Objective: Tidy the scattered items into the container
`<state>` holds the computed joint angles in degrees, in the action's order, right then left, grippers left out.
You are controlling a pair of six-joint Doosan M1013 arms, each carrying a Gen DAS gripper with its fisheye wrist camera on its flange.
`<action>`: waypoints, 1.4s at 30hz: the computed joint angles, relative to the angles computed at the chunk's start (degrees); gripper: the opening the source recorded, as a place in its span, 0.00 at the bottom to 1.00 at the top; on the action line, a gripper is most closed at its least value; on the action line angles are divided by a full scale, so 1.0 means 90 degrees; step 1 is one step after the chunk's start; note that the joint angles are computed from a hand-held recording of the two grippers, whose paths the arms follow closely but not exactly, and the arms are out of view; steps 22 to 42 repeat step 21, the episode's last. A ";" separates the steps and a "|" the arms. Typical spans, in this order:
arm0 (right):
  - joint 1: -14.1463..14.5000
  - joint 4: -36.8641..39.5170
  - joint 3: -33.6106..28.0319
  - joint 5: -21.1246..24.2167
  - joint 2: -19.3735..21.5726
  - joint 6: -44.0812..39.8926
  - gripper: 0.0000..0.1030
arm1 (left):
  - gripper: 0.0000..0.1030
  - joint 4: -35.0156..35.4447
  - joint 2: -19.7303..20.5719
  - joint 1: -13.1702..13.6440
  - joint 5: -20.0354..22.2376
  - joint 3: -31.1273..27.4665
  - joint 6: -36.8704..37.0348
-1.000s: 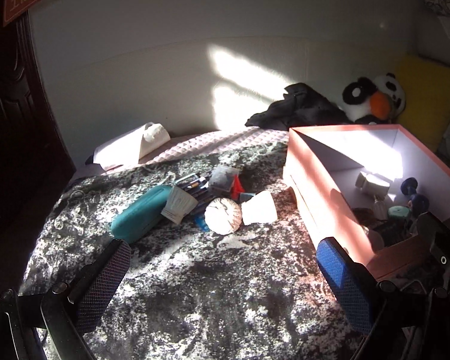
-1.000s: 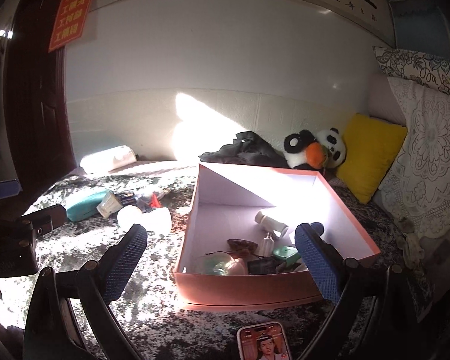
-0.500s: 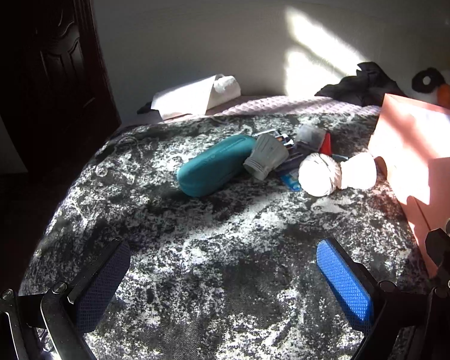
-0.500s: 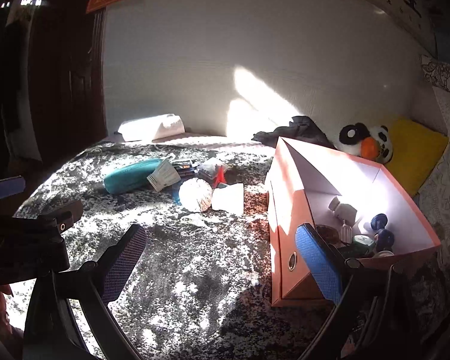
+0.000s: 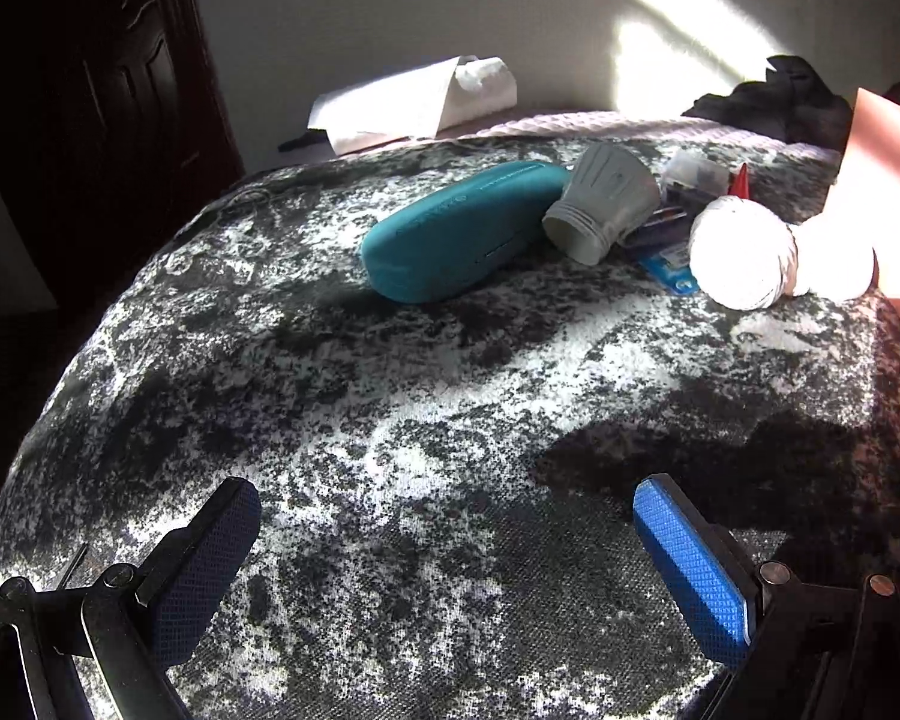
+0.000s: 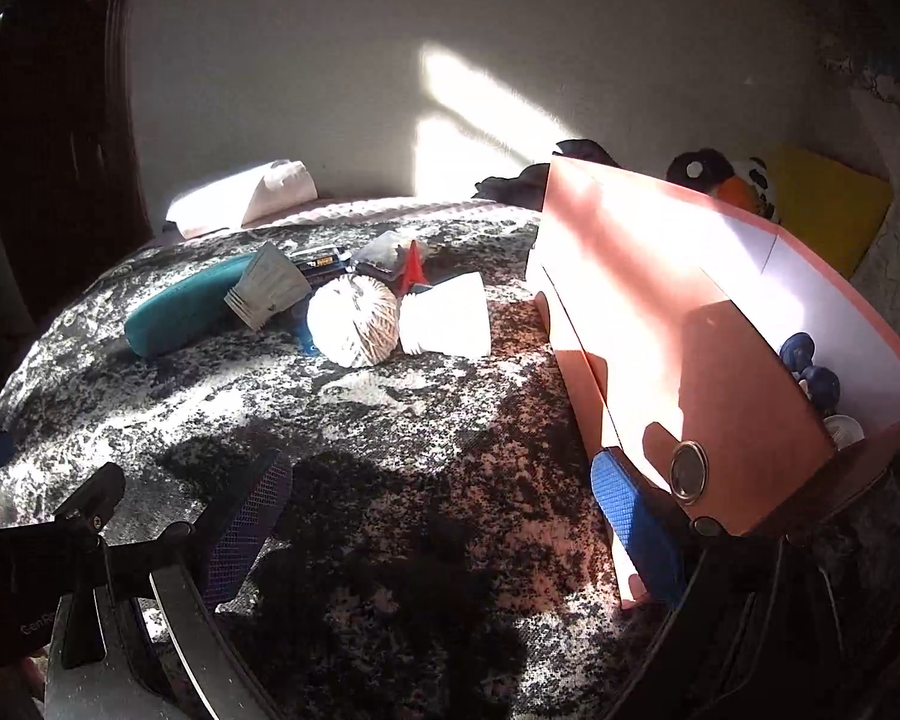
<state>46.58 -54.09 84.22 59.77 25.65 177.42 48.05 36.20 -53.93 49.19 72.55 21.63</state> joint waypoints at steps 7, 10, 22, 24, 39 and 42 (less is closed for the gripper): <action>-0.0142 0.0460 -0.0148 -0.0184 0.0234 -0.0452 0.99 | 0.99 -0.0232 0.0141 0.0105 -0.0051 -0.0076 0.0074; -0.0198 0.0669 -0.0179 -0.0213 0.0285 -0.0609 0.99 | 0.99 -0.0590 0.0207 0.0158 -0.0068 -0.0159 0.0346; -0.0376 0.1475 -0.0239 -0.0240 0.0386 -0.1046 1.00 | 1.00 -0.1056 0.0275 0.0214 -0.0190 -0.0210 0.0679; -0.0376 0.1475 -0.0239 -0.0240 0.0386 -0.1046 1.00 | 1.00 -0.1056 0.0275 0.0214 -0.0190 -0.0210 0.0679; -0.0376 0.1475 -0.0239 -0.0240 0.0386 -0.1046 1.00 | 1.00 -0.1056 0.0275 0.0214 -0.0190 -0.0210 0.0679; -0.0376 0.1475 -0.0239 -0.0240 0.0386 -0.1046 1.00 | 1.00 -0.1056 0.0275 0.0214 -0.0190 -0.0210 0.0679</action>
